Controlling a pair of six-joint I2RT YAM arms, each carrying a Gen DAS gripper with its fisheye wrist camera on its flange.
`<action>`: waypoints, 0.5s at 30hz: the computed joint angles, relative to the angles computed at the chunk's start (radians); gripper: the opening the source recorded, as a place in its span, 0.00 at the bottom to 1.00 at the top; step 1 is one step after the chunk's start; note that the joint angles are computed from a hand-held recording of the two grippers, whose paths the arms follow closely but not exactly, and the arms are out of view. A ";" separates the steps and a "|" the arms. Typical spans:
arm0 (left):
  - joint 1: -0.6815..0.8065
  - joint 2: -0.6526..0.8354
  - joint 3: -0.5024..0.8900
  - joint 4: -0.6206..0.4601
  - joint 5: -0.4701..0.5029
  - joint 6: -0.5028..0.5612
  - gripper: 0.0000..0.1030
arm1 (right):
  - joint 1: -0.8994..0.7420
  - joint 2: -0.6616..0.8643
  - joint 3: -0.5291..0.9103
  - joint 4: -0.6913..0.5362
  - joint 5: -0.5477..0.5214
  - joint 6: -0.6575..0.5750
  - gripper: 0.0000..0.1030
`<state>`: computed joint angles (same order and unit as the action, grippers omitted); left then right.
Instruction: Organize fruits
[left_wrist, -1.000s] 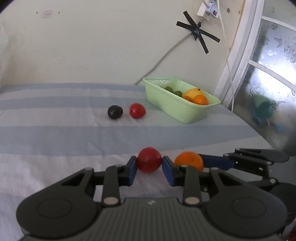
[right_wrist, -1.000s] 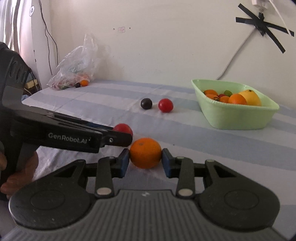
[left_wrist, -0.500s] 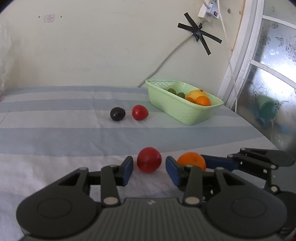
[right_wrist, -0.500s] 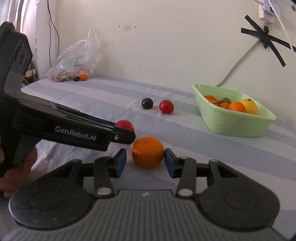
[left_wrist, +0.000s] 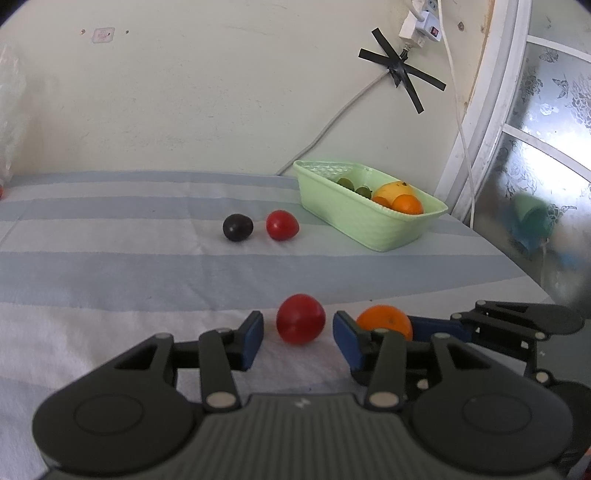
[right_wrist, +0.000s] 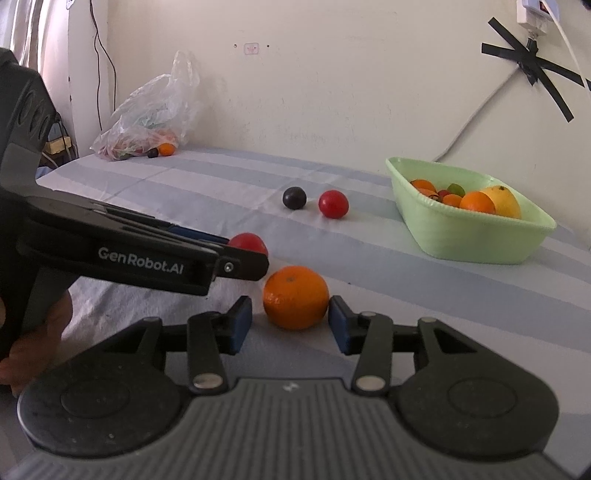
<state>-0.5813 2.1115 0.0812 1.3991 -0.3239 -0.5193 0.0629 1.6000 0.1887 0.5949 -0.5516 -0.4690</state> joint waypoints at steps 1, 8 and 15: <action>0.000 0.001 0.000 0.000 0.000 0.001 0.42 | -0.001 0.001 0.001 -0.001 -0.001 0.000 0.48; 0.005 0.023 -0.009 0.045 0.009 0.007 0.42 | -0.008 0.010 0.009 -0.009 -0.012 0.000 0.48; -0.010 0.039 -0.018 0.085 0.001 0.025 0.42 | -0.007 0.011 0.009 -0.007 -0.012 0.001 0.48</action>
<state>-0.5912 2.1506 0.0633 1.4844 -0.3233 -0.4947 0.0558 1.6112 0.1974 0.5875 -0.5638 -0.4682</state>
